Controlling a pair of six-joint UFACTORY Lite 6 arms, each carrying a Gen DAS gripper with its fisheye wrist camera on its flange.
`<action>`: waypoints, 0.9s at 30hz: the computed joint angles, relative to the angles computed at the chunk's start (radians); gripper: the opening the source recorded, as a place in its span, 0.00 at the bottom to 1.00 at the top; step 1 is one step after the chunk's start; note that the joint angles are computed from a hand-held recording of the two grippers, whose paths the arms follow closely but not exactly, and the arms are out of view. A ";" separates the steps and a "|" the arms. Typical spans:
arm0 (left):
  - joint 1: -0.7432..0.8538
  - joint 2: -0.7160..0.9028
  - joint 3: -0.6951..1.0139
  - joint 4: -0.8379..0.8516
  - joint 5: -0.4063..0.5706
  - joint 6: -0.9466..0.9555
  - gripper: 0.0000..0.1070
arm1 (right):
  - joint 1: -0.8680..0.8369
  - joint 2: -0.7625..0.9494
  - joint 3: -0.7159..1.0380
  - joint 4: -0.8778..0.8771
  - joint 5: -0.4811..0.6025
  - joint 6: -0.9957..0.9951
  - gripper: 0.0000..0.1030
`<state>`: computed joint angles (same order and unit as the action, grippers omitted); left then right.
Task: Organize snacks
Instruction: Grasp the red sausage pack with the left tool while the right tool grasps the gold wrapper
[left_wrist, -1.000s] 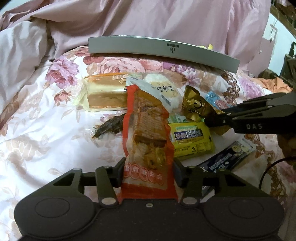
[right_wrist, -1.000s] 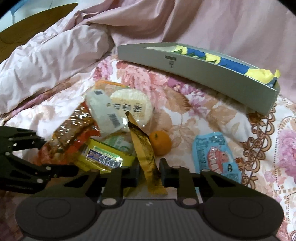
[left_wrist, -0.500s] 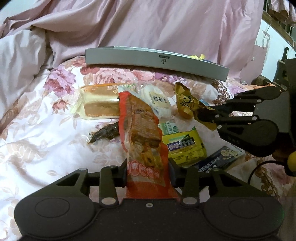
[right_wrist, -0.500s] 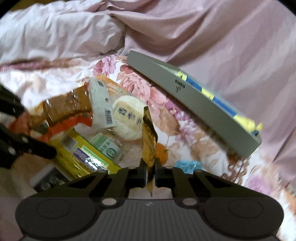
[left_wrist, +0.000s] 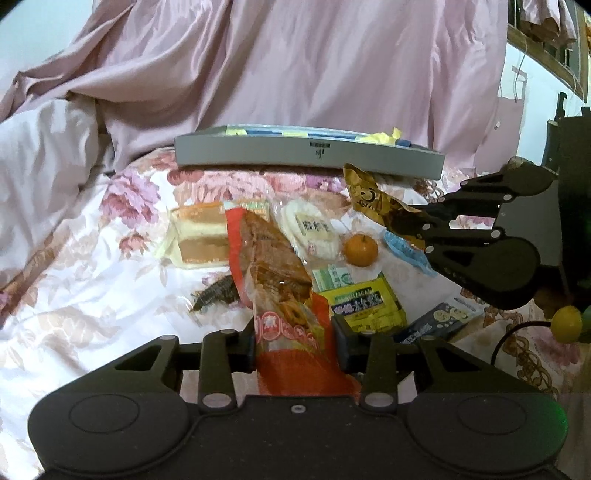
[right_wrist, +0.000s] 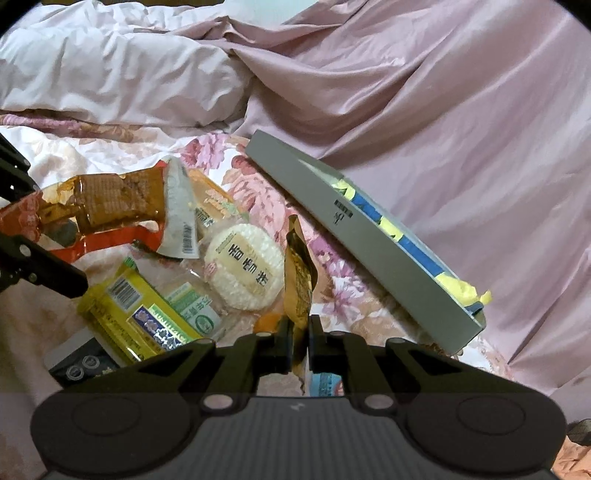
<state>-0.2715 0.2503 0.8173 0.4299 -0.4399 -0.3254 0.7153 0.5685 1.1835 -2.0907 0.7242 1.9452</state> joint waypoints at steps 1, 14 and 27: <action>-0.001 -0.005 -0.002 -0.008 -0.002 0.008 0.37 | -0.001 0.000 -0.001 -0.005 0.006 0.005 0.09; -0.026 -0.047 -0.041 -0.120 -0.041 0.133 0.35 | 0.000 -0.011 -0.017 -0.027 0.034 0.050 0.09; -0.027 -0.063 -0.088 -0.179 -0.101 0.213 0.35 | 0.006 -0.011 -0.018 -0.024 0.041 0.052 0.09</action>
<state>-0.2980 0.1872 0.7288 0.2508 -0.5409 -0.1120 0.7215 0.5575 1.1653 -2.1147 0.7655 1.9974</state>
